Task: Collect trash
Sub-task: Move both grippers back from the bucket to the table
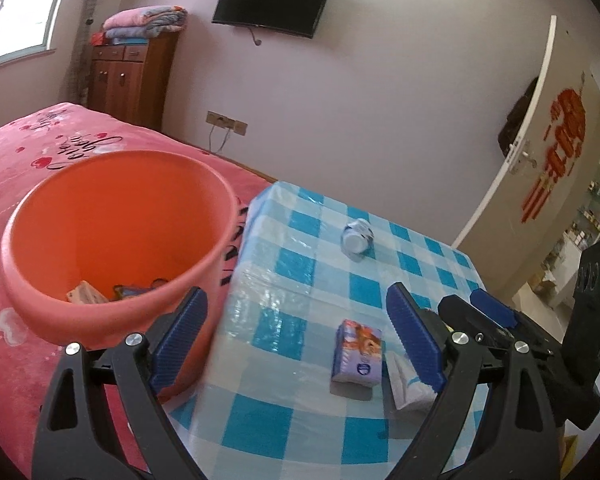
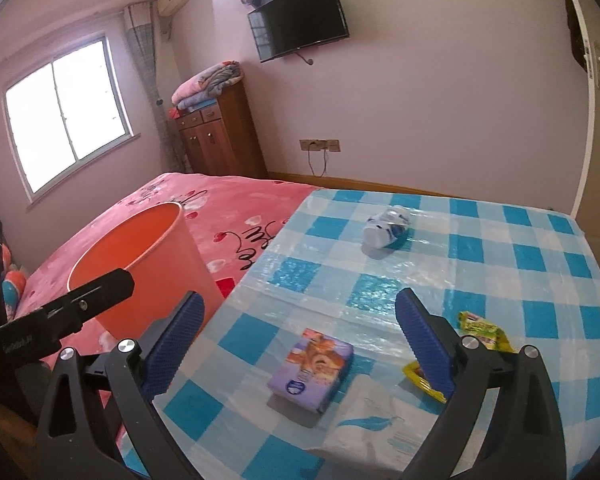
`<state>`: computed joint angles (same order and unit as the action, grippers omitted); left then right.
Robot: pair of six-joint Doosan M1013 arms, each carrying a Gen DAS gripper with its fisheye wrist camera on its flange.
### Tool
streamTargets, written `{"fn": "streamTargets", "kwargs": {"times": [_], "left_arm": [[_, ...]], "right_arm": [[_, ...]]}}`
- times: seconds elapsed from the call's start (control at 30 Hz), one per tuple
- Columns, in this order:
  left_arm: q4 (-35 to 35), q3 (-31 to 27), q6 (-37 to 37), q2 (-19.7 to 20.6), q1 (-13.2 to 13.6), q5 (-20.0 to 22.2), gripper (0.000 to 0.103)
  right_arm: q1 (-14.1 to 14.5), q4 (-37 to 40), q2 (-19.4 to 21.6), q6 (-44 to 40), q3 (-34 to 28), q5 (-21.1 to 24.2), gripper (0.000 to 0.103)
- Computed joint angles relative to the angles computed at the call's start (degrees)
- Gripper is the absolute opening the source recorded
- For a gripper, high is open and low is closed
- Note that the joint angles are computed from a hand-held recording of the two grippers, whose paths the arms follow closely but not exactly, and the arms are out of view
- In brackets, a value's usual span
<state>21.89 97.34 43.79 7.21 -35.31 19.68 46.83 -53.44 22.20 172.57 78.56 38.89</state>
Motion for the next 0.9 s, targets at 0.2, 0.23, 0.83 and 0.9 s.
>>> {"fn": "streamTargets", "kwargs": {"times": [0.2, 0.23, 0.83, 0.9], "left_arm": [[-2.33, -0.64, 3.28, 0.62, -0.96, 0.87, 0.091], [-2.31, -0.73, 3.35, 0.7, -1.13, 0.97, 0.091], [-3.25, -3.07, 5.62, 2.71, -3.79, 4.58, 0.091], [-3.28, -3.37, 5.86, 2.97, -4.08, 4.98, 0.091]], "right_arm": [[-0.42, -1.9, -1.4, 3.65, 2.78, -0.82, 0.095], [-0.45, -2.31, -1.58, 4.16, 3.11, -0.83, 0.095], [-1.72, -6.45, -4.99, 12.88, 9.05, -1.3, 0.095], [-1.93, -7.09, -5.48, 14.08, 9.83, -1.37, 0.095]]}}
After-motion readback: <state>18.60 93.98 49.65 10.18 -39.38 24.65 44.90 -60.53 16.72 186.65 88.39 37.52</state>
